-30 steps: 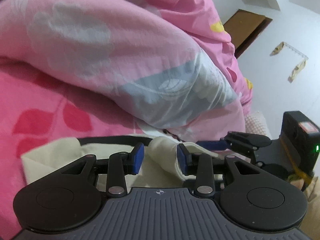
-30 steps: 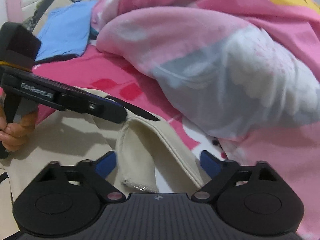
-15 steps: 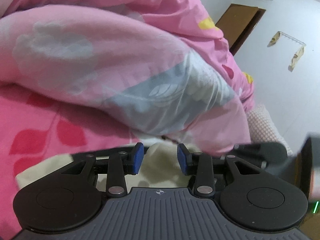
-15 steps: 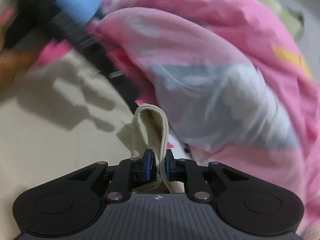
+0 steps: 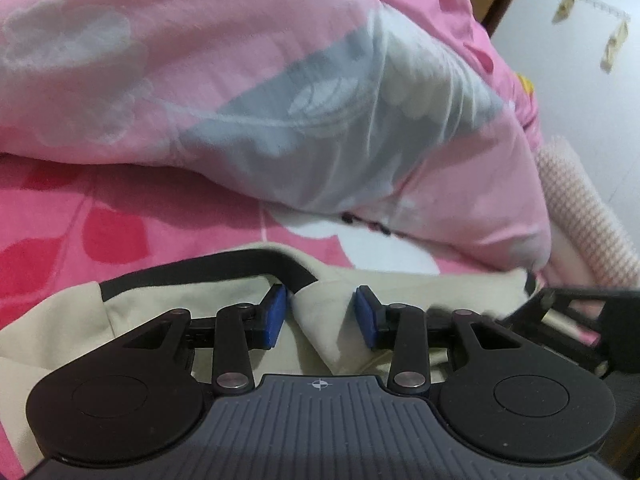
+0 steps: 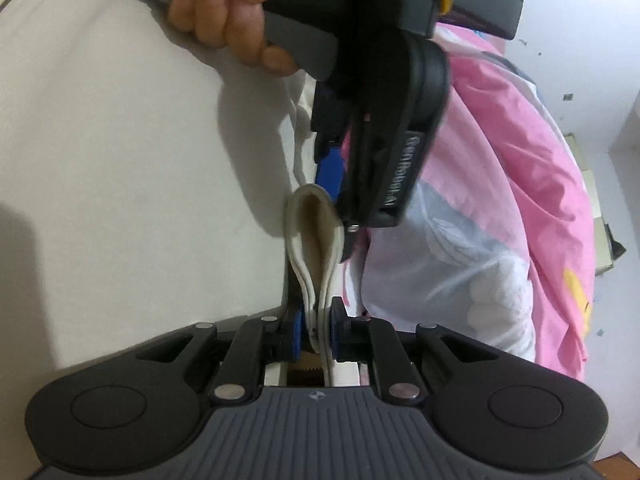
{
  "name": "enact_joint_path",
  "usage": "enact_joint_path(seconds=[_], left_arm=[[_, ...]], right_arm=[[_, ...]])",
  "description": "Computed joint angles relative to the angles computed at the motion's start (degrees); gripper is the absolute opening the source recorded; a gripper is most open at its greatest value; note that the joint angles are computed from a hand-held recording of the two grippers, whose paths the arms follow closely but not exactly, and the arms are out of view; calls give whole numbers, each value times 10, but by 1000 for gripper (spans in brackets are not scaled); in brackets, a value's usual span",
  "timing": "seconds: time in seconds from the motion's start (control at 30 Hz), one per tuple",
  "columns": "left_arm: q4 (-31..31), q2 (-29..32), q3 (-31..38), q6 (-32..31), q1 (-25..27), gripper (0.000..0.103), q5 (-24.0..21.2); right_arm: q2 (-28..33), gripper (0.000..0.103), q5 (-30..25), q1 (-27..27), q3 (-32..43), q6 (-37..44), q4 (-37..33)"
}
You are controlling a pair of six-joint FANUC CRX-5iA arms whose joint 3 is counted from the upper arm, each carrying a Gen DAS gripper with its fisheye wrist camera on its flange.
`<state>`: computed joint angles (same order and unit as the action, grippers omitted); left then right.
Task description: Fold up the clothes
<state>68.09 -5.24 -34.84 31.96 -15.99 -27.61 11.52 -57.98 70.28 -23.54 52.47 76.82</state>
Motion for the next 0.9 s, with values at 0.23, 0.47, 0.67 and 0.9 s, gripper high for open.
enact_joint_path(seconds=[0.23,0.47,0.67,0.9], left_arm=[[10,-7,-12,-22,-9,38,22],[-4,-4,-7,-24,-12,37,29],[-27,8,9,-11,-12,38,30],[13,12,3,-51,-12,38,23]], right_arm=[[-83,34,-22,25,-20,-175,-55],[-214,35,19,20,-84,-542,-116],[-195,33,65,-14,-66,-556,-187],[-201,34,47,1,-82,-550,-121]])
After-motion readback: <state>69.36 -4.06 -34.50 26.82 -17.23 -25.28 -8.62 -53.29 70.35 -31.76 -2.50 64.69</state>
